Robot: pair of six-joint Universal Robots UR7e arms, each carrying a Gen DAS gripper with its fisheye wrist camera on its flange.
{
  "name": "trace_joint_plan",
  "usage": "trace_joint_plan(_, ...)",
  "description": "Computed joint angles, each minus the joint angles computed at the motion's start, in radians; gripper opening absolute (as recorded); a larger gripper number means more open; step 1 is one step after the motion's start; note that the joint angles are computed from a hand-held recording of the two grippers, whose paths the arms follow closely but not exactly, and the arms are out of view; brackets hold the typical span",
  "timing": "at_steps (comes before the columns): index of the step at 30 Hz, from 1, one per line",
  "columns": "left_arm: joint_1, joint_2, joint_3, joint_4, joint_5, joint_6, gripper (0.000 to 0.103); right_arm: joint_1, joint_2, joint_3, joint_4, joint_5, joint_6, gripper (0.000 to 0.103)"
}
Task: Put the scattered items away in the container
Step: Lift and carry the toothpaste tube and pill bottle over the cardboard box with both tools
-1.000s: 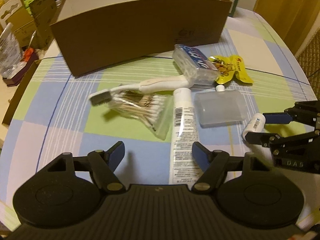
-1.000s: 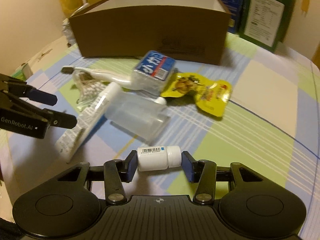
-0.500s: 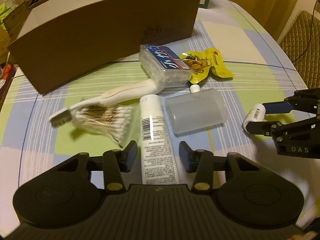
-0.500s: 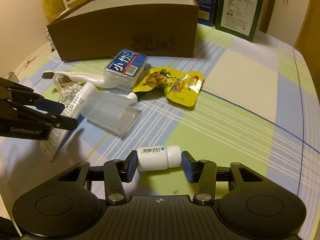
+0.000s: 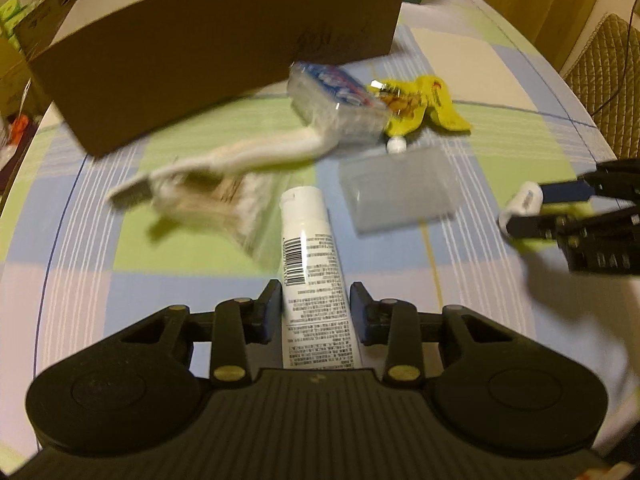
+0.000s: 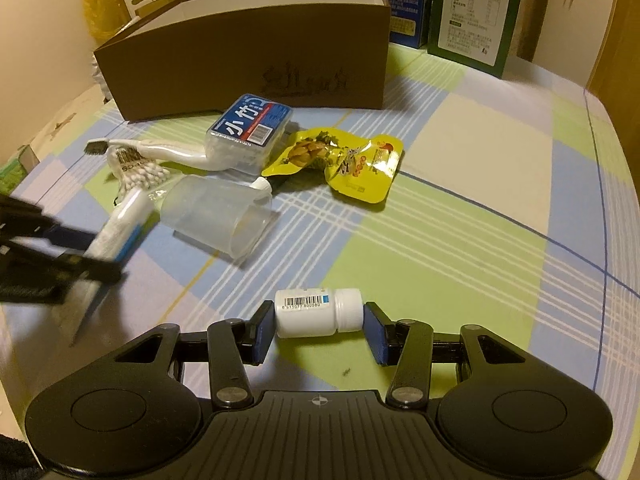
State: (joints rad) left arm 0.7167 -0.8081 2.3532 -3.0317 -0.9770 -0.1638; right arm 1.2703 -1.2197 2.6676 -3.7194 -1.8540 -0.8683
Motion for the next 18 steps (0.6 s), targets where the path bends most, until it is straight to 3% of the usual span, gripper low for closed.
trace_joint_plan(6,-0.028,-0.058,0.056,0.054,0.002,-0.095,0.032,-0.007,0.002,0.003,0.004,0.005,0.0,0.045)
trace_joint_plan(8,-0.027,-0.05,0.049,0.048,0.008,-0.1,0.032,-0.006,0.005,0.002,0.002,0.005,0.002,0.046)
trace_joint_plan(12,-0.022,-0.016,0.022,0.024,0.029,-0.087,0.032,-0.001,0.013,0.004,-0.02,0.004,0.006,0.058)
trace_joint_plan(18,-0.028,0.007,0.01,0.014,0.055,-0.083,0.028,0.006,0.037,-0.001,-0.056,-0.002,0.026,0.058)
